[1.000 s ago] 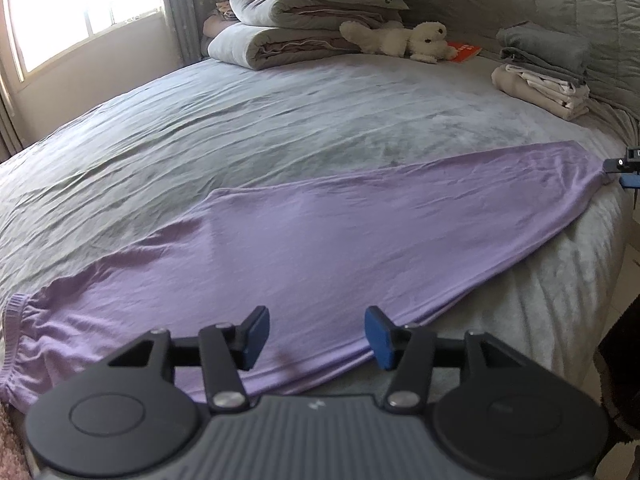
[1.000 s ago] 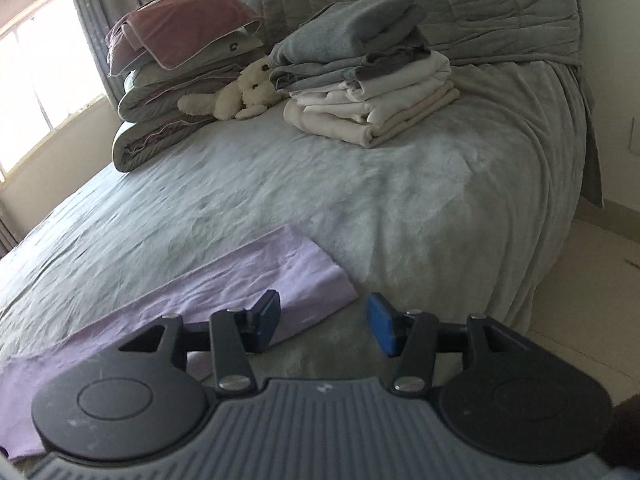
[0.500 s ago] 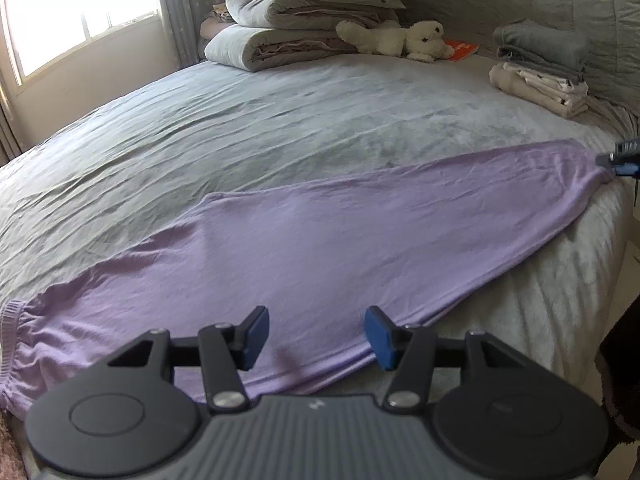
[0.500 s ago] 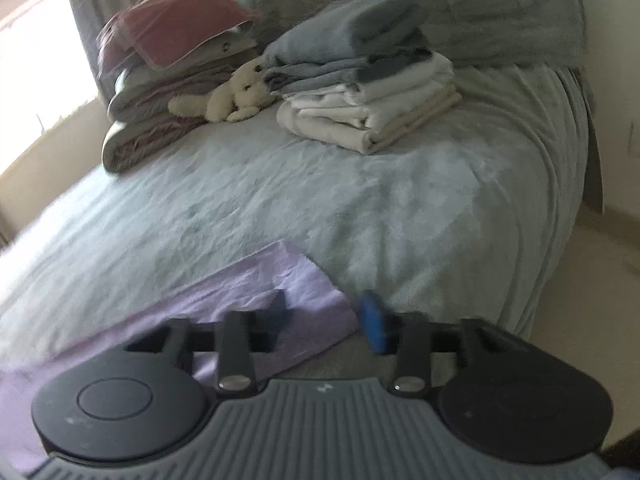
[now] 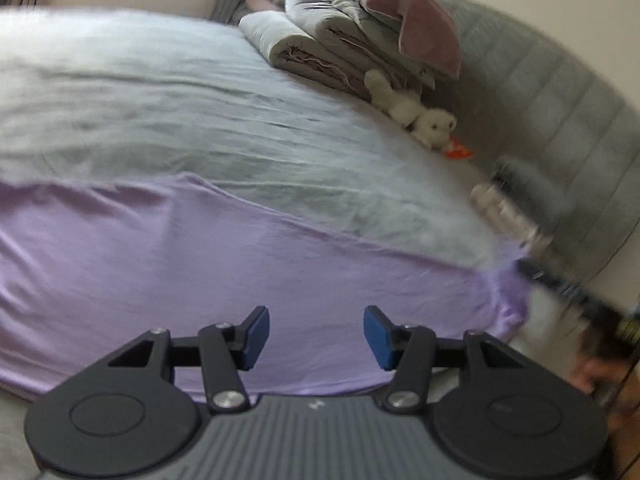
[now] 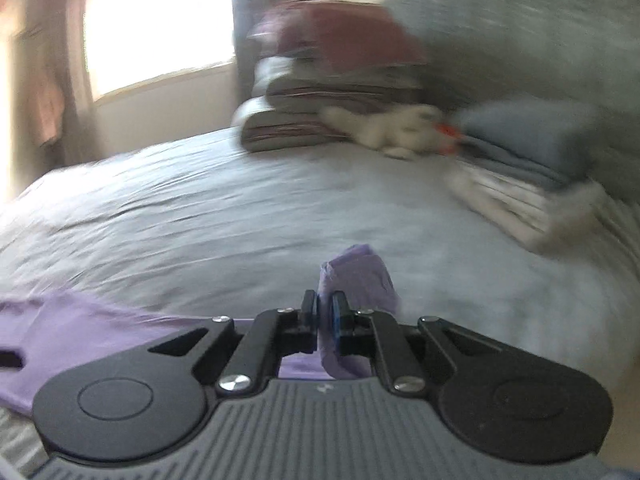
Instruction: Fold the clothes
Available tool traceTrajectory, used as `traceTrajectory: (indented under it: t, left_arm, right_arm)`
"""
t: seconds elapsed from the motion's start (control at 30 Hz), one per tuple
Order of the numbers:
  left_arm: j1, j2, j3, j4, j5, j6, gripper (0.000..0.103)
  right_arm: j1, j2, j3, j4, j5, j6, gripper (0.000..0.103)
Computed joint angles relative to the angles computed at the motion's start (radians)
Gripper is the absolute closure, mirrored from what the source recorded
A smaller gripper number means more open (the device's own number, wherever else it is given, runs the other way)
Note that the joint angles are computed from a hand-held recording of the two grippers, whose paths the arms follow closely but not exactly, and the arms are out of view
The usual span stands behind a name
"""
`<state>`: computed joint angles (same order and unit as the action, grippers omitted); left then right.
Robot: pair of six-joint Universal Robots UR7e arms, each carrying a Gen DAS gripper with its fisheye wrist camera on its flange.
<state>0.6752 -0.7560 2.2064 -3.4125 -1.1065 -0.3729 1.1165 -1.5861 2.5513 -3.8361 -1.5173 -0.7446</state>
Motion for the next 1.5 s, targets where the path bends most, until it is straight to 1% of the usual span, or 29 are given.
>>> traceTrajectory:
  t: [0.07,0.1,0.17,0.3,0.43,0.5,0.6,0.67,0.7,0.73,0.83,0.87,0.9,0.97,1.0,1.1,1.17,1.2,1.3,1.4,1.43,1.5]
  left_arm:
    - [0.017,0.008,-0.006,-0.024,-0.049,-0.029,0.051]
    - [0.022,0.015,-0.008,-0.037,-0.071,-0.044,0.053]
    - [0.037,0.023,-0.015,-0.054,-0.109,-0.067,0.054]
    - [0.057,0.037,-0.029,-0.080,-0.154,-0.105,0.055]
    - [0.069,0.047,-0.042,-0.092,-0.167,-0.128,0.055]
    - [0.075,0.047,-0.047,-0.087,-0.172,-0.134,0.055]
    - [0.084,0.051,-0.057,-0.075,-0.185,-0.143,0.055]
    - [0.090,0.056,-0.066,-0.065,-0.196,-0.150,0.055]
    - [0.094,0.058,-0.069,-0.060,-0.203,-0.154,0.055]
    - [0.097,0.059,-0.072,-0.055,-0.210,-0.157,0.055]
    - [0.103,0.069,-0.088,-0.033,-0.223,-0.159,0.055]
    - [0.102,0.074,-0.095,-0.026,-0.223,-0.157,0.057]
    - [0.099,0.079,-0.101,-0.021,-0.221,-0.152,0.063]
    - [0.092,0.087,-0.114,-0.011,-0.216,-0.136,0.067]
    - [0.089,0.091,-0.120,-0.007,-0.216,-0.127,0.069]
    - [0.086,0.099,-0.130,-0.017,-0.222,-0.112,0.070]
    - [0.086,0.106,-0.137,-0.029,-0.222,-0.108,0.070]
    - [0.088,0.111,-0.141,-0.035,-0.222,-0.111,0.070]
    - [0.094,0.119,-0.151,-0.038,-0.233,-0.121,0.071]
    - [0.096,0.127,-0.165,-0.021,-0.243,-0.110,0.071]
    - [0.096,0.129,-0.169,-0.014,-0.244,-0.108,0.071]
    - [0.095,0.133,-0.175,-0.005,-0.247,-0.107,0.071]
  right_arm:
    - [0.063,0.055,-0.002,-0.010,-0.031,-0.049,0.093]
    - [0.091,0.083,-0.004,-0.015,-0.049,-0.069,0.093]
    - [0.132,0.144,0.001,-0.046,-0.072,-0.103,0.093]
    - [0.214,0.271,-0.002,-0.096,-0.120,-0.163,0.093]
    - [0.255,0.332,-0.003,-0.092,-0.150,-0.152,0.093]
    - [0.266,0.346,0.000,-0.080,-0.161,-0.145,0.089]
    - [0.238,0.267,0.036,0.011,-0.090,-0.132,0.088]
    - [0.217,0.212,0.057,0.077,-0.042,-0.127,0.080]
    - [0.205,0.183,0.068,0.108,-0.018,-0.128,0.078]
    - [0.185,0.152,0.083,0.110,0.000,-0.148,0.075]
    - [0.114,0.049,0.129,0.129,0.066,-0.209,0.075]
    - [0.089,0.014,0.141,0.140,0.088,-0.230,0.075]
    - [0.075,0.003,0.139,0.141,0.086,-0.254,0.075]
    - [0.048,-0.018,0.132,0.141,0.083,-0.301,0.075]
    - [0.045,-0.021,0.123,0.151,0.078,-0.325,0.075]
    - [0.043,-0.027,0.099,0.201,0.075,-0.397,0.076]
    - [0.059,-0.019,0.089,0.243,0.070,-0.461,0.076]
    - [0.078,0.001,0.080,0.253,0.055,-0.495,0.077]
    - [0.104,0.091,0.065,0.180,0.014,-0.554,0.080]
    - [0.128,0.175,0.047,0.114,-0.024,-0.609,0.090]
    - [0.122,0.176,0.045,0.103,-0.019,-0.586,0.099]
    - [0.112,0.177,0.041,0.081,-0.012,-0.540,0.102]
